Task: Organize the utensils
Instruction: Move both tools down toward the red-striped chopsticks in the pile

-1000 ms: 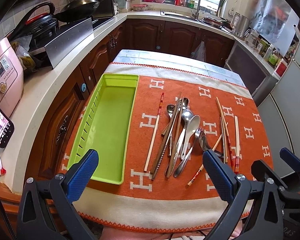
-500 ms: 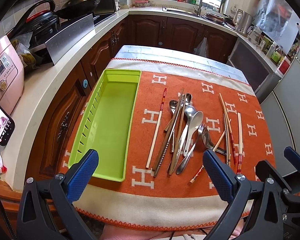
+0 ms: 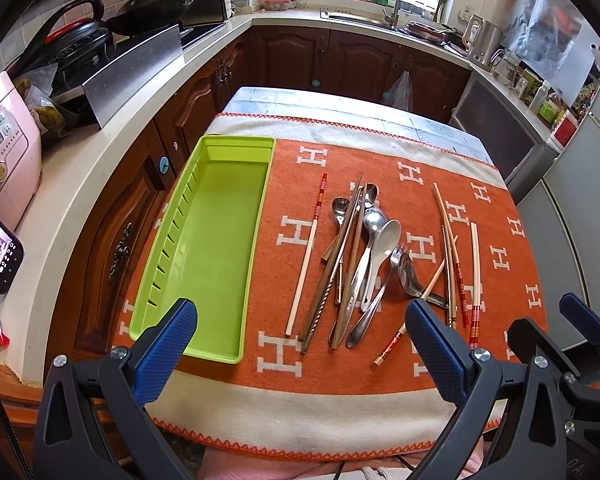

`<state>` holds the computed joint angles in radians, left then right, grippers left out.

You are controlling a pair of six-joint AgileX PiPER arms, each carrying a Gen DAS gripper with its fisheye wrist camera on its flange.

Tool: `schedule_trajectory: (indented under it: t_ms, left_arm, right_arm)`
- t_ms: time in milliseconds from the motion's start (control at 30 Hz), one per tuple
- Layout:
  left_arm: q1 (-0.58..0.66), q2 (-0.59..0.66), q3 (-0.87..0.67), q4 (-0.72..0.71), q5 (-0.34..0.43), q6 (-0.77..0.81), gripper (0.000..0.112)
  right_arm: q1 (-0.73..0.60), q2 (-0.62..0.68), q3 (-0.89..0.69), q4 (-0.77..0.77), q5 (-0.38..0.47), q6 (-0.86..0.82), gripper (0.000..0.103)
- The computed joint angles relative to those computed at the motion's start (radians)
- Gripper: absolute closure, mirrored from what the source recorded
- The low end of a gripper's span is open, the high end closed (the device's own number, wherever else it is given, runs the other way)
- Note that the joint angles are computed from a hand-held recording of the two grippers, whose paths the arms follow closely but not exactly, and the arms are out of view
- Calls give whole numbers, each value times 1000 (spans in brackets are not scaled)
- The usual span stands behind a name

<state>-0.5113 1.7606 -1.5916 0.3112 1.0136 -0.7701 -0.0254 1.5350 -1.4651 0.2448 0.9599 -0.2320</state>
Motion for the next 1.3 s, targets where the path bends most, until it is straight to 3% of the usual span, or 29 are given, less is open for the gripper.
schedule_trajectory:
  t_ms: [233, 367, 900, 1100, 1300]
  left_arm:
    - [12, 15, -18, -29, -3, 20, 10]
    - [39, 35, -29, -77, -20, 46, 10]
    - [23, 198, -256, -117, 70, 172, 11]
    - [56, 292, -385, -259, 72, 275, 11]
    - [24, 387, -513, -255, 63, 346, 16]
  right_arm:
    - [-34, 28, -31, 46, 30, -32, 13]
    - [-56, 46, -42, 67, 38, -50, 22]
    - [-159, 122, -89, 152, 45, -100, 26]
    - [-241, 194, -151, 184, 63, -99, 34]
    - [-305, 304, -215, 156, 98, -65, 48]
